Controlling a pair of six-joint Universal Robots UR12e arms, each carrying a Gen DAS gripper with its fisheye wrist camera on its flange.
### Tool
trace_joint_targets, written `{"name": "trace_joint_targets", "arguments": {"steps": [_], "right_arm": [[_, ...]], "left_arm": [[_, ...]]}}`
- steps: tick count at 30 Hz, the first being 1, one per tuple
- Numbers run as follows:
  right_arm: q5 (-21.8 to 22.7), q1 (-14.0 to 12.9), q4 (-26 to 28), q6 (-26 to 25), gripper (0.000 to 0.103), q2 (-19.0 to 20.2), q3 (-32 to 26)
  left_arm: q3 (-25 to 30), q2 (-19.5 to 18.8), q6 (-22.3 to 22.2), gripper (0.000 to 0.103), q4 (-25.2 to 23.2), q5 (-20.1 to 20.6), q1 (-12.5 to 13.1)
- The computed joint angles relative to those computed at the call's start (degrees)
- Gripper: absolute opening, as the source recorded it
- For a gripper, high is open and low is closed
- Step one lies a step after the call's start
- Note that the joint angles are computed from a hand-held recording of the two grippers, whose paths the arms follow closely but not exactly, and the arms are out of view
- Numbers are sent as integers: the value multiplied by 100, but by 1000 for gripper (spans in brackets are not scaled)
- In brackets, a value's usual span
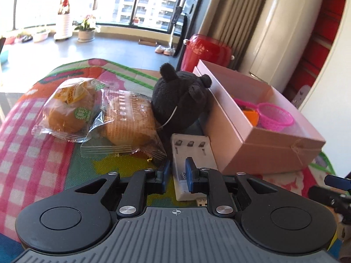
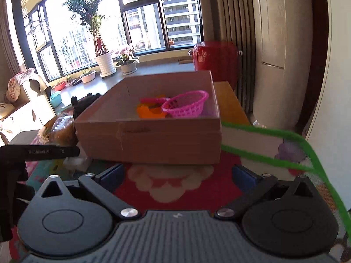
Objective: Organize objects
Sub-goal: 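Grasp the packaged bread bun with left gripper while right gripper reaches the white charger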
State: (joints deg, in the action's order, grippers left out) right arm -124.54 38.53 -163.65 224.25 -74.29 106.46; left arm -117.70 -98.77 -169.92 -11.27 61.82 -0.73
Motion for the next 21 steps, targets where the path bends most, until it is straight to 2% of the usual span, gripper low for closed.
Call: {"name": "trace_joint_targets", "arguments": {"steps": [3,8,10,14,18,21], "right_arm": [[317,40,22,-88,103,50,-15],[859,91,-142,-730,103,224,-252],[1116,114,-96,-932,103,333,-426],[1667,85,89,-1104,103,549,-786],[1541,122,368,-1269,103,870,-1268],[1277,155,535,-1265,86,1018,-1514]], "left_arm": [[-65,134,227,20,-285,-135,73],[-110,338,472,20,-1079,-646,308],[-134,394,505,20,-1261,-812,414],[-216,400,237,20,-788,-726,542],[-207,366,79,20,-546,-586,634],[-228,363,180,20,-369,-449,683]]}}
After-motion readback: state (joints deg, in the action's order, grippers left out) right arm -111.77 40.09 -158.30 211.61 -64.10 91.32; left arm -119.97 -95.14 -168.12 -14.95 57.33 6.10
